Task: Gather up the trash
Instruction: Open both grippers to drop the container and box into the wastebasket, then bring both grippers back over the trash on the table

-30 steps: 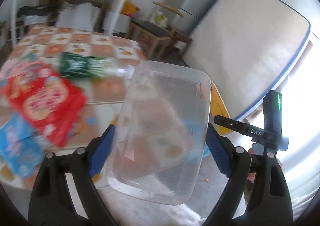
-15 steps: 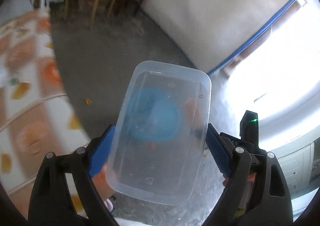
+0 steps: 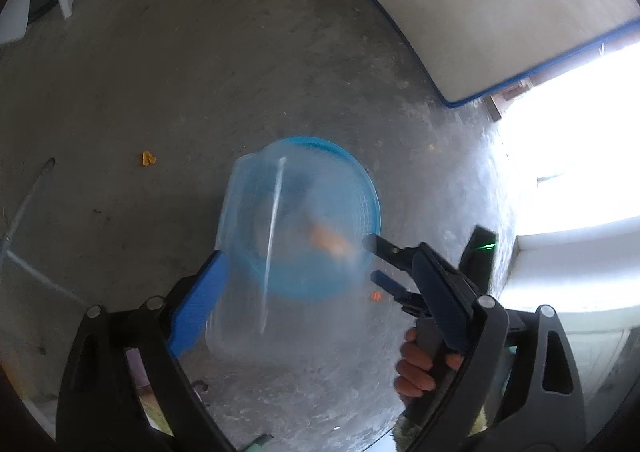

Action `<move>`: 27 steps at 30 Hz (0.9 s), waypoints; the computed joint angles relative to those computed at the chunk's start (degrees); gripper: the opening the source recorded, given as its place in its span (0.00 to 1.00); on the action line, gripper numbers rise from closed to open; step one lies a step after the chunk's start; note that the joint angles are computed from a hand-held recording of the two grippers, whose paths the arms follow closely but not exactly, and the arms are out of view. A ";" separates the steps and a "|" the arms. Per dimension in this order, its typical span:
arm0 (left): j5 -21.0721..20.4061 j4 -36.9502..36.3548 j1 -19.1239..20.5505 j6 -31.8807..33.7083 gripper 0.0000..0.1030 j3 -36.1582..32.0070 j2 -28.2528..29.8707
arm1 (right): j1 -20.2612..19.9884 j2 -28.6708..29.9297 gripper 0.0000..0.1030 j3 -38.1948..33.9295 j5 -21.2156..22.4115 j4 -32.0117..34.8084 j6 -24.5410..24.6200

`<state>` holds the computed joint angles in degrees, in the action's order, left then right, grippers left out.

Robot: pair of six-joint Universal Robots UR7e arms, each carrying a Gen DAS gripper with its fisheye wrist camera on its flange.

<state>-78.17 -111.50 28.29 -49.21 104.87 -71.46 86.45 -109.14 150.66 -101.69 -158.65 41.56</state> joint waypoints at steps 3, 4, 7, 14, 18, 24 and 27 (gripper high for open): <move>-0.41 -1.51 -0.13 1.12 0.86 1.35 -2.02 | -1.41 -0.40 0.87 1.30 -0.12 -1.17 -1.11; 0.28 -1.05 -0.47 1.42 0.86 1.60 -2.95 | -0.71 -0.39 0.87 1.22 -1.01 -0.88 -1.12; 1.53 -1.69 -1.08 1.65 0.86 2.13 -4.60 | 0.60 -0.90 0.87 1.36 -2.48 -0.23 -1.50; 3.86 -1.79 -3.34 2.81 0.86 2.19 -8.90 | 8.11 -6.34 0.87 0.07 -8.76 6.05 -0.62; 6.12 0.68 -6.86 2.46 0.86 3.44 -14.09 | 17.88 -7.48 0.87 -2.17 -14.77 11.36 2.06; 11.89 8.29 -14.64 -1.18 0.86 4.57 -21.89 | 36.16 -3.69 0.87 -8.37 -23.55 20.11 8.79; 15.13 12.27 -18.93 -3.15 0.86 5.00 -26.59 | 44.83 0.97 0.87 -12.72 -26.65 23.02 10.51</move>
